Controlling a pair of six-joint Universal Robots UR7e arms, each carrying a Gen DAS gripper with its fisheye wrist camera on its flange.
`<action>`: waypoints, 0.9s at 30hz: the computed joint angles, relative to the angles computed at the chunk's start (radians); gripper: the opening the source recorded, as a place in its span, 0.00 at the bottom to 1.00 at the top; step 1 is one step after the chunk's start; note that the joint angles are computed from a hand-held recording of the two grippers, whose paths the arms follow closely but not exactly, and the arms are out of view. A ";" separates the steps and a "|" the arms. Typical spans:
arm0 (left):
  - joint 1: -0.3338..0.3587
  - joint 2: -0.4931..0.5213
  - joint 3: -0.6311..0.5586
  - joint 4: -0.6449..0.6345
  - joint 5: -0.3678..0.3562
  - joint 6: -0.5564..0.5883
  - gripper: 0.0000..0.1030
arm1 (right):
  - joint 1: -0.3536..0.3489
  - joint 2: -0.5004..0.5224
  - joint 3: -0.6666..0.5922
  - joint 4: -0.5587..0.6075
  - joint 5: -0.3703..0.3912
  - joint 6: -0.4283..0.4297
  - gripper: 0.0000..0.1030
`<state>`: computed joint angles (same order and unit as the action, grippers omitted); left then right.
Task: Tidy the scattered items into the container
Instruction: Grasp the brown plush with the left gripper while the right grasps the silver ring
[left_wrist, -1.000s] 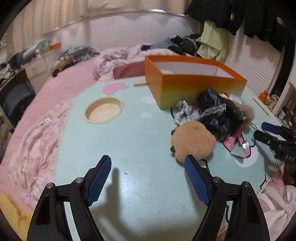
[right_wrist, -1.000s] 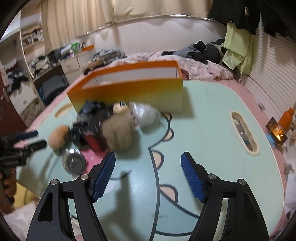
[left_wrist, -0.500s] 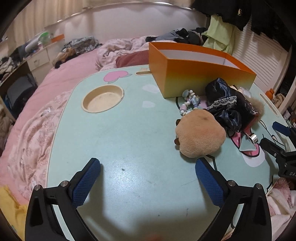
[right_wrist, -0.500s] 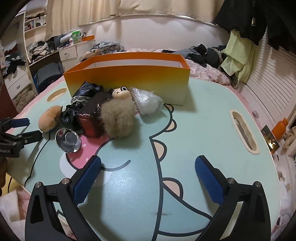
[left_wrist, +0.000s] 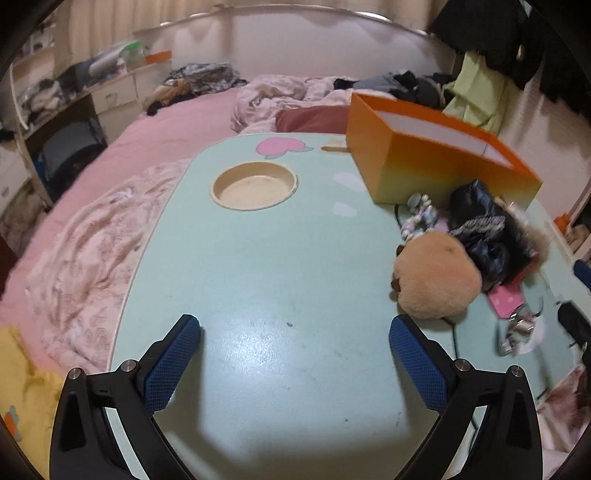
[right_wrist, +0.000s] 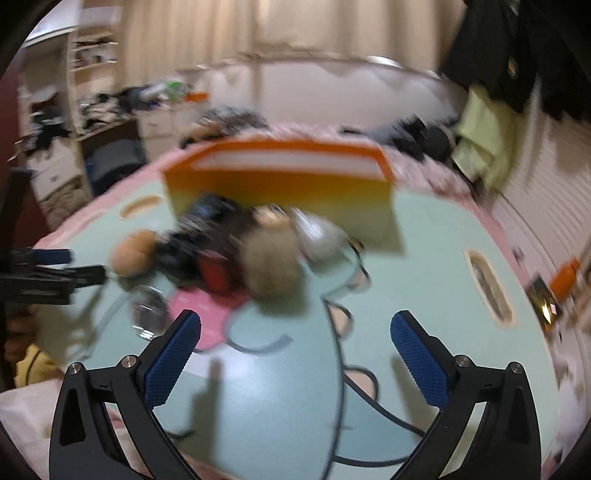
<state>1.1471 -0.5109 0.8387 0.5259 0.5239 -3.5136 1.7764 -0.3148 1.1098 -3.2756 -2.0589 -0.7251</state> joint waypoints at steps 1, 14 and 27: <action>0.004 -0.037 0.056 -0.066 0.028 0.011 0.98 | 0.004 -0.004 0.003 0.018 0.033 -0.017 0.99; -0.010 -0.115 0.148 -0.277 0.025 0.231 0.82 | 0.021 0.086 -0.236 0.577 0.099 -0.020 0.50; -0.015 0.112 -0.240 0.050 0.153 0.274 0.67 | -0.037 -0.068 0.059 0.205 0.258 0.109 0.28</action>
